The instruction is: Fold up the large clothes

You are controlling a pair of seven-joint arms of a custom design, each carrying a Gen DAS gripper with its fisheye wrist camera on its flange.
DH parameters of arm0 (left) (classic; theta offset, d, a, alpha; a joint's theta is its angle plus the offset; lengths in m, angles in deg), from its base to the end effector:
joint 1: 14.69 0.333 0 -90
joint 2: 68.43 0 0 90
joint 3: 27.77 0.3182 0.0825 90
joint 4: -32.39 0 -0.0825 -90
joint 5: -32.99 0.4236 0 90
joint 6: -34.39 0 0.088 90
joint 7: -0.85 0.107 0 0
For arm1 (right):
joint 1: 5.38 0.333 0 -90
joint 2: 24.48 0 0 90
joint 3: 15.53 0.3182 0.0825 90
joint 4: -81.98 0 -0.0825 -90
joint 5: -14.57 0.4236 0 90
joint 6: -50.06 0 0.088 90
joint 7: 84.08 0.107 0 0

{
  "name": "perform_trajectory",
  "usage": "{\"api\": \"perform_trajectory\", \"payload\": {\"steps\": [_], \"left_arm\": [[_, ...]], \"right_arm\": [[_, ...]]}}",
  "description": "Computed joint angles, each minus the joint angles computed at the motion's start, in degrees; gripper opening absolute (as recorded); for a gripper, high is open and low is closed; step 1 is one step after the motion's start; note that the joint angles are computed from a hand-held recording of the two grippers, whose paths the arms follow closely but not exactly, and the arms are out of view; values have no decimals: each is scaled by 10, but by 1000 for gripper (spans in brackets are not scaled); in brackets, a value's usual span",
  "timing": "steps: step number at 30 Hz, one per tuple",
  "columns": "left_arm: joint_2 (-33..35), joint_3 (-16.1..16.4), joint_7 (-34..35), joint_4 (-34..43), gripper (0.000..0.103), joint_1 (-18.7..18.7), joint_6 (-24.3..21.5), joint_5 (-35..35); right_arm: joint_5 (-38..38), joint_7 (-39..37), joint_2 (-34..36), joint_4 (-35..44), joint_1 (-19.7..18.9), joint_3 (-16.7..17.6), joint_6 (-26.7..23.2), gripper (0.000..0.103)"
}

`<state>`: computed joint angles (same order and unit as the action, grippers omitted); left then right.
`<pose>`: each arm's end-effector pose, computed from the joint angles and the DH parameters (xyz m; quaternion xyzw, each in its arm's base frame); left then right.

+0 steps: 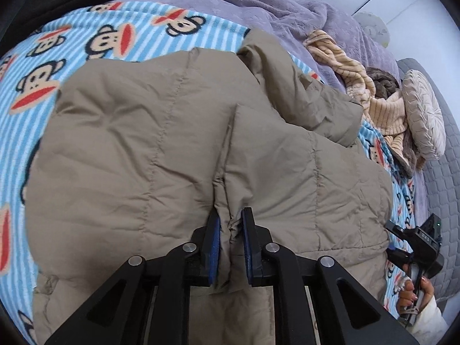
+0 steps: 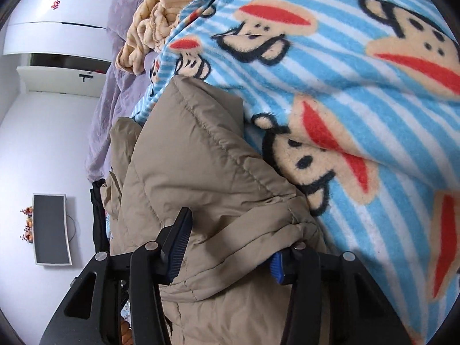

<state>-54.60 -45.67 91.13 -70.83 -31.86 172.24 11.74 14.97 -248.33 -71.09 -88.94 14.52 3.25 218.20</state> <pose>0.5715 -0.3871 0.4424 0.5487 -0.7961 0.2432 0.0778 0.2931 0.2130 0.4126 -0.1784 0.9100 0.0497 0.3710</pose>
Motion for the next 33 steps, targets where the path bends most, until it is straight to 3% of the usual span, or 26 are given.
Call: {"api": "perform_trajectory", "payload": {"steps": [3, 5, 9, 11, 12, 14, 17, 20, 22, 27, 29, 33], "left_arm": [[-12, 10, -24, -8, 16, 1, 1, 16], [-23, 18, -48, -14, 16, -2, 7, 45], [-41, 14, -32, -19, 16, 5, 22, 39], [-37, 7, -4, -6, 16, 5, 23, 24], [-30, 5, 2, 4, 16, 2, 21, 22], [-10, 0, 11, 28, 16, -8, 22, 31], [28, 3, -12, 59, 16, -34, 22, 79], [54, 9, -47, 68, 16, -46, 20, 119], [54, 3, -38, 55, 16, -40, 34, 114], [66, -2, -25, 58, 16, -36, 40, 112], [67, 3, -40, 61, 16, -45, 39, 130], [47, 18, -79, 56, 16, -63, 26, 188]], "right_arm": [[-1, -47, -11, 19, 35, -34, -65, 53], [1, -64, -25, 32, 49, -38, -115, 53], [-10, -36, -75, 64, 48, 0, -264, 52], [-39, -40, -85, 100, 45, 15, -369, 1], [-50, -52, -82, 114, 45, 12, -402, 1], [-72, -82, -89, 112, 44, -3, -395, 1], [-87, -125, -79, 102, 27, -32, -324, 2], [-89, -186, -16, 116, 10, -57, -252, 2], [-75, -217, 34, 129, 6, -68, -239, 2], [-42, -210, 59, 95, -7, -60, -185, 0], [-46, -206, 66, 91, -15, -52, -174, 0], [-54, -215, 74, 109, -17, -48, -209, 0]]}}
